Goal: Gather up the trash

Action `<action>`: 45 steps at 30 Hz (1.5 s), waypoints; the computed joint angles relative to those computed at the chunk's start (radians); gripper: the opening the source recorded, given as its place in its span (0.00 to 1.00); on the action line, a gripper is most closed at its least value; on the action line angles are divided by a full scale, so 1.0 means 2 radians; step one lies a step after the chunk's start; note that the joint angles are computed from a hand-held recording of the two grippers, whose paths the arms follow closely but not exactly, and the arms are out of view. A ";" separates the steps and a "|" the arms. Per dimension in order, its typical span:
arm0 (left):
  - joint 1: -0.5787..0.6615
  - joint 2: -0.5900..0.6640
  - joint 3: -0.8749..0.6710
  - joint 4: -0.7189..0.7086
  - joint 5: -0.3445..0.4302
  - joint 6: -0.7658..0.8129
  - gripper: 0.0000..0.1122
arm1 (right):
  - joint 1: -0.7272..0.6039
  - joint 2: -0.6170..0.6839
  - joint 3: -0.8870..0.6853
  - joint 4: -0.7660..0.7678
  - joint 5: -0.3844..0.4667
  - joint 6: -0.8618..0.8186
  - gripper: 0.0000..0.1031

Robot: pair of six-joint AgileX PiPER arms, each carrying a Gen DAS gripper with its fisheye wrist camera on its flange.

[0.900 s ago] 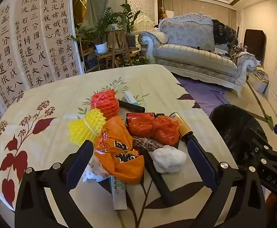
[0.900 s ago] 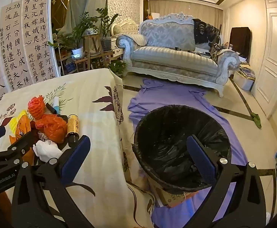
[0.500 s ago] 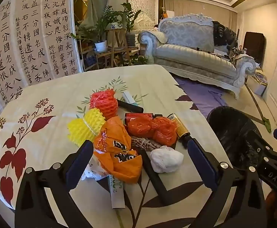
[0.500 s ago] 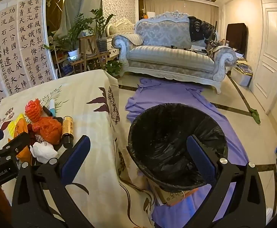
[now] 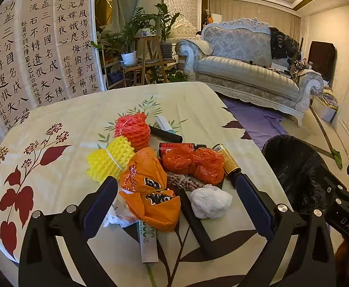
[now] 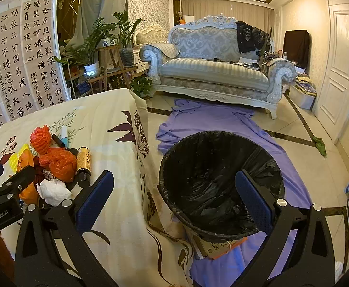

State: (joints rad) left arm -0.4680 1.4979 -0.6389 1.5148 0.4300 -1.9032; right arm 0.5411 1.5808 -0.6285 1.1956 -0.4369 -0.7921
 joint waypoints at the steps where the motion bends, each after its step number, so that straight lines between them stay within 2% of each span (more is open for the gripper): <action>1: 0.000 0.000 0.000 0.000 0.000 0.001 0.86 | -0.001 -0.001 0.000 0.000 0.001 -0.001 0.96; 30: 0.000 0.010 -0.002 0.013 -0.009 -0.014 0.86 | -0.007 0.009 0.001 -0.019 0.006 0.023 0.96; 31: 0.000 0.007 -0.007 -0.005 -0.010 0.005 0.86 | -0.007 0.009 0.001 -0.019 0.006 0.023 0.96; 45: -0.004 0.011 -0.009 -0.005 -0.013 0.003 0.86 | -0.011 0.016 0.006 -0.037 0.007 0.045 0.96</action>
State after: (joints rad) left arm -0.4751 1.5189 -0.6576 1.5058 0.4035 -1.8968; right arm 0.5182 1.6120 -0.6174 1.1225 -0.4236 -0.7013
